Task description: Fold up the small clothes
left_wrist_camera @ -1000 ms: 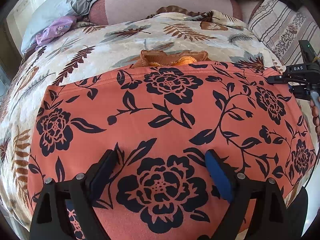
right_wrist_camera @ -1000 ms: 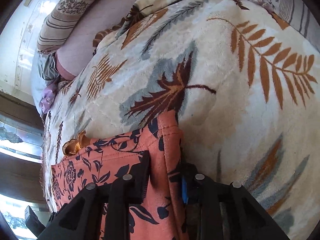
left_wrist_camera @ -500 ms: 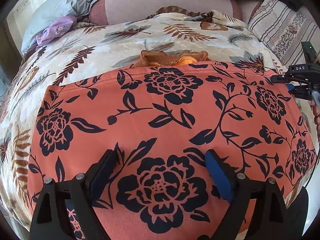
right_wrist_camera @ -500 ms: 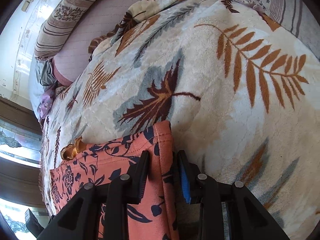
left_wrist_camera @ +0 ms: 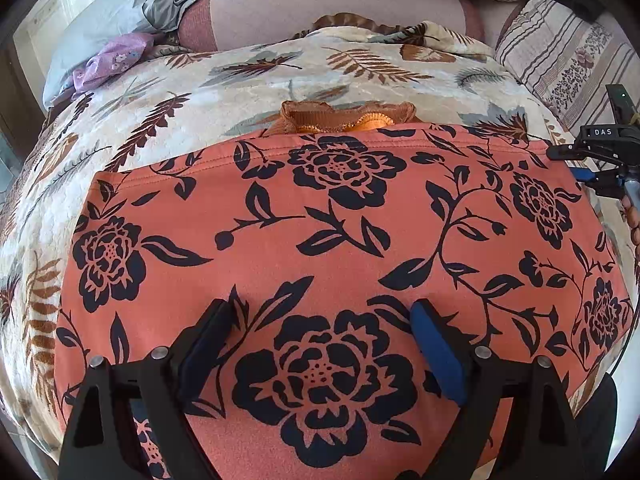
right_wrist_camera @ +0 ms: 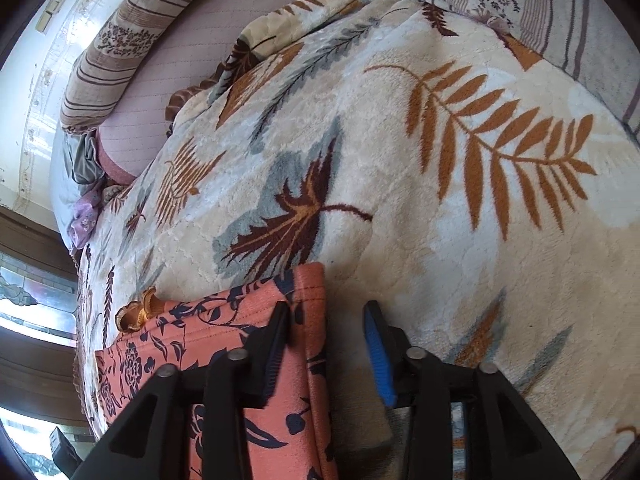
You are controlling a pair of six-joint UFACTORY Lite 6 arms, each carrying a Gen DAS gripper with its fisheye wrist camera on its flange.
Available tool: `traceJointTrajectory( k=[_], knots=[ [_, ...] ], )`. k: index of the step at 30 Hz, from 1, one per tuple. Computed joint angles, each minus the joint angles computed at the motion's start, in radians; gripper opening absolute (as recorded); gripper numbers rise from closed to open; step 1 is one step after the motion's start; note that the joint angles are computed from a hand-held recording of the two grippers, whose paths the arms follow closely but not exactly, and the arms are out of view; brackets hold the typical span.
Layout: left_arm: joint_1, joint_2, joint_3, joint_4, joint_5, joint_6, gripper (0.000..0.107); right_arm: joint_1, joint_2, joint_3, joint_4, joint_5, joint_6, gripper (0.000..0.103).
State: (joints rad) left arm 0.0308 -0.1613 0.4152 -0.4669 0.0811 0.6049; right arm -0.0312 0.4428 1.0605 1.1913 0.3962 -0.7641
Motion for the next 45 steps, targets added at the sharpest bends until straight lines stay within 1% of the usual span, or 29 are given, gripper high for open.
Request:
traceJointTrajectory(
  k=[4, 6, 8, 11, 12, 13, 15, 17, 18, 21, 22, 23, 24, 26, 27, 29, 32, 36, 40, 43, 45],
  knots=[
    [0.003, -0.001, -0.002, -0.019, 0.000, 0.022, 0.091, -0.019, -0.041, -0.023, -0.062, -0.032, 0.066, 0.049],
    [0.004, -0.001, -0.002, -0.041, 0.000, 0.045, 0.091, -0.023, -0.093, -0.052, -0.117, -0.065, 0.126, 0.049],
    [0.005, -0.001, -0.002, -0.037, -0.001, 0.043, 0.091, -0.031, -0.164, -0.091, -0.101, -0.066, 0.108, 0.049],
    [0.003, -0.002, -0.004, -0.021, -0.002, 0.021, 0.091, -0.033, -0.303, -0.173, 0.015, -0.007, -0.002, 0.050],
    [-0.002, -0.003, -0.004, 0.034, -0.004, -0.038, 0.091, -0.026, -0.336, -0.195, 0.044, 0.018, -0.027, 0.053],
    [-0.006, -0.003, -0.003, 0.088, -0.006, -0.096, 0.091, -0.015, -0.370, -0.222, 0.077, 0.044, -0.054, 0.054],
    [-0.009, -0.007, -0.006, 0.125, -0.007, -0.140, 0.091, 0.020, -0.415, -0.276, 0.153, 0.081, -0.116, 0.059],
    [-0.014, -0.008, -0.005, 0.208, -0.006, -0.227, 0.091, 0.056, -0.392, -0.308, 0.238, 0.131, -0.189, 0.060],
    [-0.016, -0.008, -0.004, 0.247, -0.004, -0.269, 0.091, 0.069, -0.364, -0.314, 0.262, 0.138, -0.214, 0.060],
    [-0.021, -0.014, 0.005, 0.380, 0.023, -0.409, 0.091, 0.080, -0.261, -0.322, 0.314, 0.090, -0.242, 0.059],
    [-0.026, -0.023, 0.007, 0.456, 0.040, -0.488, 0.091, 0.066, -0.251, -0.340, 0.372, 0.093, -0.285, 0.059],
    [-0.030, -0.040, 0.005, 0.528, 0.059, -0.559, 0.091, 0.061, -0.273, -0.362, 0.406, 0.098, -0.296, 0.059],
    [-0.035, -0.066, -0.004, 0.602, 0.074, -0.633, 0.091, 0.077, -0.307, -0.375, 0.398, 0.066, -0.268, 0.059],
    [-0.047, -0.116, -0.023, 0.742, 0.096, -0.771, 0.091, 0.129, -0.401, -0.399, 0.319, -0.008, -0.181, 0.059],
    [-0.051, -0.141, -0.030, 0.764, 0.113, -0.792, 0.091, 0.152, -0.438, -0.409, 0.291, -0.024, -0.148, 0.059],
    [-0.048, -0.212, -0.046, 0.715, 0.150, -0.740, 0.091, 0.205, -0.516, -0.440, 0.249, -0.040, -0.088, 0.059],
    [-0.053, -0.355, -0.066, 0.722, 0.223, -0.742, 0.091, 0.290, -0.601, -0.500, 0.280, -0.062, -0.073, 0.060],
    [-0.037, -0.546, -0.065, 0.695, 0.330, -0.691, 0.091, 0.442, -0.675, -0.564, 0.275, -0.166, 0.009, 0.060],
    [0.032, -0.682, -0.027, 0.574, 0.414, -0.537, 0.091, 0.522, -0.710, -0.625, 0.447, -0.193, -0.103, 0.060],
    [0.076, -0.734, 0.007, 0.504, 0.461, -0.459, 0.091, 0.560, -0.747, -0.657, 0.489, -0.212, -0.113, 0.060],
    [0.076, -0.767, 0.015, 0.510, 0.485, -0.467, 0.091, 0.576, -0.774, -0.674, 0.496, -0.221, -0.101, 0.060]
  ],
)
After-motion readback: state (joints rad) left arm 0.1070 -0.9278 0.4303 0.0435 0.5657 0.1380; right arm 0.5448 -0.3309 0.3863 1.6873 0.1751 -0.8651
